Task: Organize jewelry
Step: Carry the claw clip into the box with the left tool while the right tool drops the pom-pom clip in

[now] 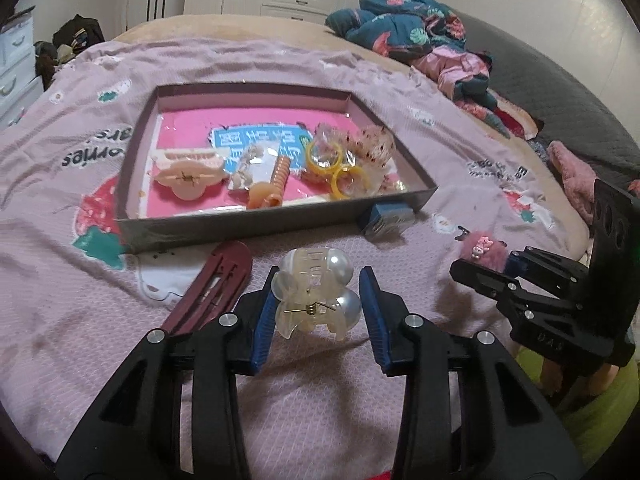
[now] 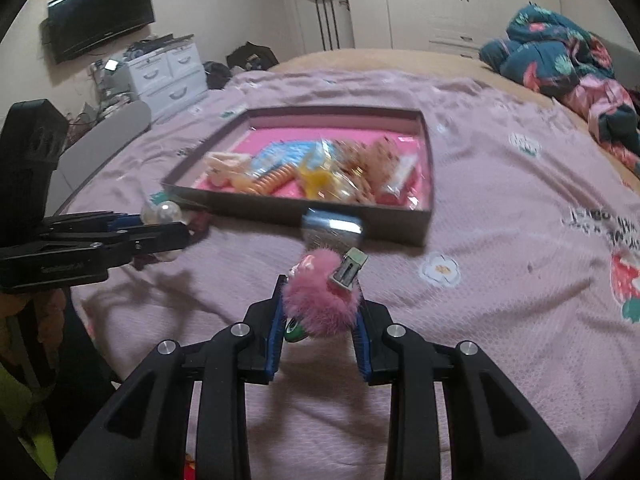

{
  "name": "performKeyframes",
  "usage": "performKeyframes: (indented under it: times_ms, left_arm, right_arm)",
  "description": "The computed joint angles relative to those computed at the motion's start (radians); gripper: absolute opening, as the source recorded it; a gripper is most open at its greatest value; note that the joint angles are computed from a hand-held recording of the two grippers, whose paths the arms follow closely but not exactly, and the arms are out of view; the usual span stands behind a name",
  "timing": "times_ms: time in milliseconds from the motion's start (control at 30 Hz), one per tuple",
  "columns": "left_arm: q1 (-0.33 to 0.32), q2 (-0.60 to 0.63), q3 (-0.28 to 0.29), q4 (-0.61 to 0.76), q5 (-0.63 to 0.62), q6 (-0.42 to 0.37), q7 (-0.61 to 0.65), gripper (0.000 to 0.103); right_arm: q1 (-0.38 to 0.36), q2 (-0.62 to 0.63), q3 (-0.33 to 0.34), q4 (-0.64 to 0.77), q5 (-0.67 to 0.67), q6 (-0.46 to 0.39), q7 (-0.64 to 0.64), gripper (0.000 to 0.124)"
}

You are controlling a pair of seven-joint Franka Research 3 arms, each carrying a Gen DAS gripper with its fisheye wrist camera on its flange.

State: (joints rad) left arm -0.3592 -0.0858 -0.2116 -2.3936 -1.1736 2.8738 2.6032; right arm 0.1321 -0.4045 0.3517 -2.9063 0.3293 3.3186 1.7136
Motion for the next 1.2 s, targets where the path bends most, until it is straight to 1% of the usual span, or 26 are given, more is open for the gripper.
performKeyframes:
  times_ms: [133,267,333,433,567,700,767,800,867,900,933,967,1033,1067,1167,1200]
  left_arm:
    - [-0.001,-0.052,0.019,-0.018,-0.051,-0.015,0.038,0.031]
    - [0.0,-0.094,0.048,-0.026,-0.097,-0.021,0.066,0.031]
    - [0.002,-0.105,0.057,-0.025,-0.11,-0.014,0.076,0.031]
    - [0.005,-0.113,0.069,-0.016,-0.126,0.005,0.087,0.031]
    - [0.017,-0.084,0.072,0.024,-0.114,0.011,0.07,0.031]
    - [0.029,-0.023,0.055,0.084,-0.082,0.034,0.049,0.031]
    - [0.04,0.021,0.039,0.123,-0.031,0.038,0.007,0.031]
    - [0.045,0.04,0.031,0.139,-0.011,0.043,-0.01,0.031]
    - [0.057,0.083,0.013,0.178,0.035,0.048,-0.041,0.031]
    - [0.065,0.104,0.004,0.194,0.069,0.053,-0.069,0.031]
    - [0.073,0.13,-0.005,0.215,0.111,0.051,-0.106,0.031]
    - [0.082,0.148,-0.016,0.23,0.139,0.052,-0.13,0.031]
    - [0.098,0.19,-0.034,0.262,0.209,0.052,-0.187,0.031]
    - [0.104,0.205,-0.042,0.272,0.242,0.054,-0.216,0.031]
    - [0.12,0.251,-0.061,0.301,0.336,0.053,-0.292,0.031]
    - [0.127,0.26,-0.069,0.307,0.357,0.053,-0.307,0.031]
  right_arm:
    - [0.005,-0.025,0.018,0.016,-0.012,-0.012,-0.002,0.028]
    - [0.022,-0.036,0.01,0.04,-0.03,-0.017,-0.006,0.028]
    - [0.038,-0.037,-0.005,0.057,-0.039,-0.017,-0.011,0.028]
    - [0.039,-0.028,-0.01,0.085,-0.048,-0.014,-0.018,0.028]
    - [0.002,0.001,0.0,0.136,-0.057,-0.014,-0.034,0.028]
    - [-0.051,0.058,0.009,0.199,-0.055,-0.002,-0.05,0.028]
    - [-0.156,0.081,0.093,0.23,-0.048,-0.009,-0.054,0.028]
    - [-0.226,0.095,0.15,0.248,-0.048,-0.012,-0.053,0.028]
    - [-0.31,0.129,0.206,0.274,-0.054,-0.017,-0.046,0.028]
    - [-0.335,0.142,0.222,0.279,-0.058,-0.017,-0.042,0.028]
    - [-0.391,0.154,0.266,0.287,-0.062,-0.024,-0.034,0.028]
    - [-0.47,0.165,0.33,0.297,-0.072,-0.032,-0.019,0.028]
    - [-0.562,0.184,0.4,0.305,-0.102,-0.039,0.015,0.028]
    - [-0.64,0.191,0.463,0.311,-0.122,-0.049,0.038,0.028]
    - [-0.785,0.215,0.58,0.322,-0.179,-0.052,0.092,0.028]
    - [-0.855,0.222,0.638,0.328,-0.202,-0.055,0.113,0.028]
